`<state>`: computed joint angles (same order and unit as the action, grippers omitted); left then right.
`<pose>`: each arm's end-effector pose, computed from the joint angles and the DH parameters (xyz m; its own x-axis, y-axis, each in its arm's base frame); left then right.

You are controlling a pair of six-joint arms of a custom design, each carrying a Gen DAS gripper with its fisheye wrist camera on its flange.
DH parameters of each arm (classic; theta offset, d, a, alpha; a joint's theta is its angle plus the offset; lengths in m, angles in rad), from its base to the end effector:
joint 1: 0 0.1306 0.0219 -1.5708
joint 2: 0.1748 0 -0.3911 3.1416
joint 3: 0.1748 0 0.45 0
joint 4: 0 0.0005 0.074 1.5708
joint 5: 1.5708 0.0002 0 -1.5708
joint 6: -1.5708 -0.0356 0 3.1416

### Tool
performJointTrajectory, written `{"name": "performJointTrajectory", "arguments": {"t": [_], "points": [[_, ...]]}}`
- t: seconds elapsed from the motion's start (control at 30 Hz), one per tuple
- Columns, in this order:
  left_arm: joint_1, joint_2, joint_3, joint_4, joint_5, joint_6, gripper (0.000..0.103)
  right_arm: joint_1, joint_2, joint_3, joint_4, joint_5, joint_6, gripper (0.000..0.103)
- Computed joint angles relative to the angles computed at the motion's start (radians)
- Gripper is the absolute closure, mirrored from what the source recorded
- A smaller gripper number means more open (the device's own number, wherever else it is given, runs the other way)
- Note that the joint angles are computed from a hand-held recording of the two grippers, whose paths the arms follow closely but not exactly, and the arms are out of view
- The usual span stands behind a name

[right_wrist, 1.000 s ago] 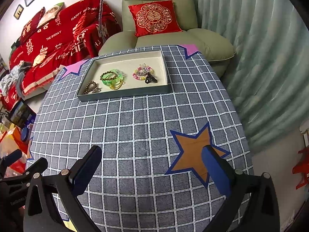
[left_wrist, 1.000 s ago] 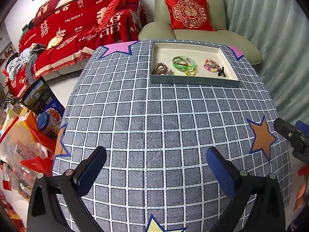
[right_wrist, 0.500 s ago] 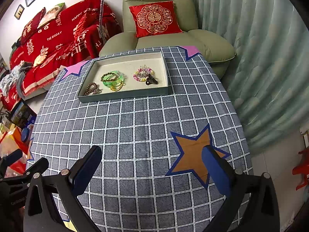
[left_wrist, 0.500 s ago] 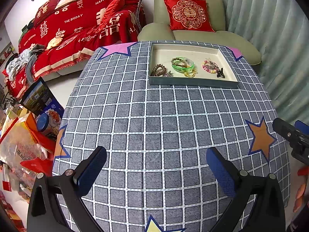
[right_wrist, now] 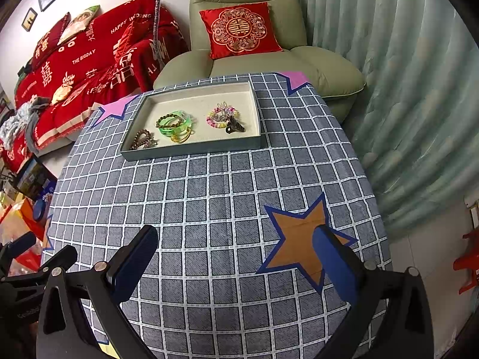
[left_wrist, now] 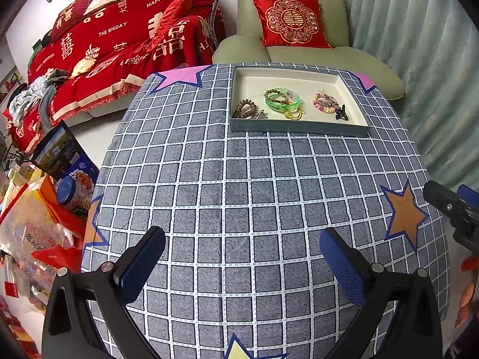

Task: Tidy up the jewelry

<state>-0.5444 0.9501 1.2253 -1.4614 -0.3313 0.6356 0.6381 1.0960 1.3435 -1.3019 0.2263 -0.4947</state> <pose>0.2850 -0.1596 0.5059 -0.8669 -0.1314 -0.4809 -0.1606 0.9868 0.0199 0.3232 0.2291 0.5199 -0.8481 -0.0529 -0.5272 -0.1009 0.9929 0.0627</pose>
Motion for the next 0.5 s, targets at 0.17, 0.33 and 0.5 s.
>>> {"name": "performJointTrajectory", "arguments": {"t": [0.17, 0.33, 0.5], "points": [[0.002, -0.001, -0.001, 0.0, 0.001, -0.002, 0.0, 0.001, 0.0, 0.0, 0.0, 0.0, -0.001, 0.0], [0.004, -0.003, -0.002, 0.0, 0.002, -0.005, 0.0, 0.003, 0.001, 0.0, 0.0, 0.001, -0.003, 0.0], [0.004, -0.002, -0.001, 0.0, 0.002, -0.005, 0.0, 0.002, 0.002, 0.002, -0.001, 0.001, -0.004, 0.0]]}}
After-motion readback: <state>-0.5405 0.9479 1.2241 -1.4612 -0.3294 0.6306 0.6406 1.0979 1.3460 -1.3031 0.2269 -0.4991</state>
